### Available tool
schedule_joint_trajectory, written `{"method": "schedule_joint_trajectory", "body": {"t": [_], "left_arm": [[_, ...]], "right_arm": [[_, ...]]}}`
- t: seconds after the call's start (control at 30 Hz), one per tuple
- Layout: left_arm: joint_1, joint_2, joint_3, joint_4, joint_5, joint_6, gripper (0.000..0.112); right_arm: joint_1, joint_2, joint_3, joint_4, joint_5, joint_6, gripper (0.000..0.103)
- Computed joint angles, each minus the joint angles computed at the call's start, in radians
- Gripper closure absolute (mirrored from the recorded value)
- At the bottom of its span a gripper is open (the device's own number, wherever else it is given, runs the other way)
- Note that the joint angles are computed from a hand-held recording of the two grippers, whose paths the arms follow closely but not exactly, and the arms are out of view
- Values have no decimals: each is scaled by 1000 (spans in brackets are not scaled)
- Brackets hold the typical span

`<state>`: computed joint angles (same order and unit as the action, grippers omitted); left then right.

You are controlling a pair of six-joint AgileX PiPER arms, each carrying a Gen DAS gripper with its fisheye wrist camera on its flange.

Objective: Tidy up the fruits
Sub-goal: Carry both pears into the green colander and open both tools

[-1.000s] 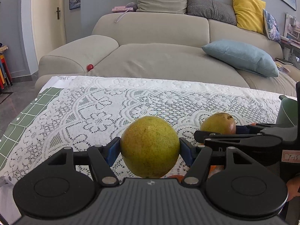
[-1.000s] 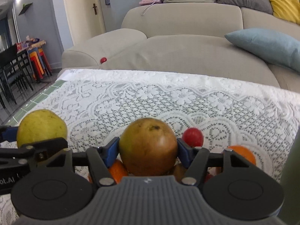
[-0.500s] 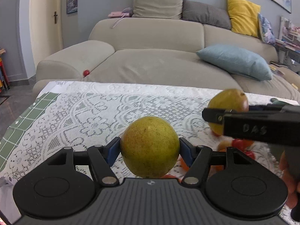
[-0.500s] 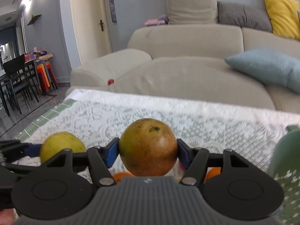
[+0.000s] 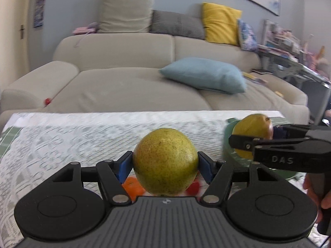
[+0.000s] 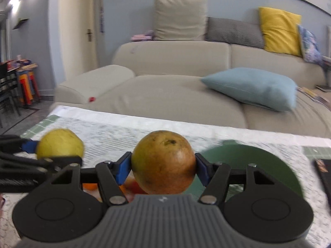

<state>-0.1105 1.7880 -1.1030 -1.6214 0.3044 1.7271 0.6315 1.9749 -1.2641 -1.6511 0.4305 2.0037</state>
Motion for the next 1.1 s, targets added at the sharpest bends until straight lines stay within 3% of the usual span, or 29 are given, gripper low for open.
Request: {"method": "schedule_joint_trajectory", "body": {"t": [0.13,0.23,0.43,0.6,0.8,1.1], "left_arm": [[-55,13,-42,55,13,-63,36],[-90,46,-115,205,48,-217,36],[-153,148,-328,566,130,-583,36],[-196,283,-583,876,263,-899,36],[-247,398,-771,1069,358,-1020,36],[-255,483,-895,1159,487,-1061,36]], "right_arm": [[-20,-28,29,104,61,-145,42],[-32,-34,28,193,108,-281,41],[-123,-61,62,380,23,-502,41],[-155,-30,41,510,10,-645,41],[-174,-11,13,682,-9,-852,41],[-188,5,-28,908,-4,-1099,42]]}}
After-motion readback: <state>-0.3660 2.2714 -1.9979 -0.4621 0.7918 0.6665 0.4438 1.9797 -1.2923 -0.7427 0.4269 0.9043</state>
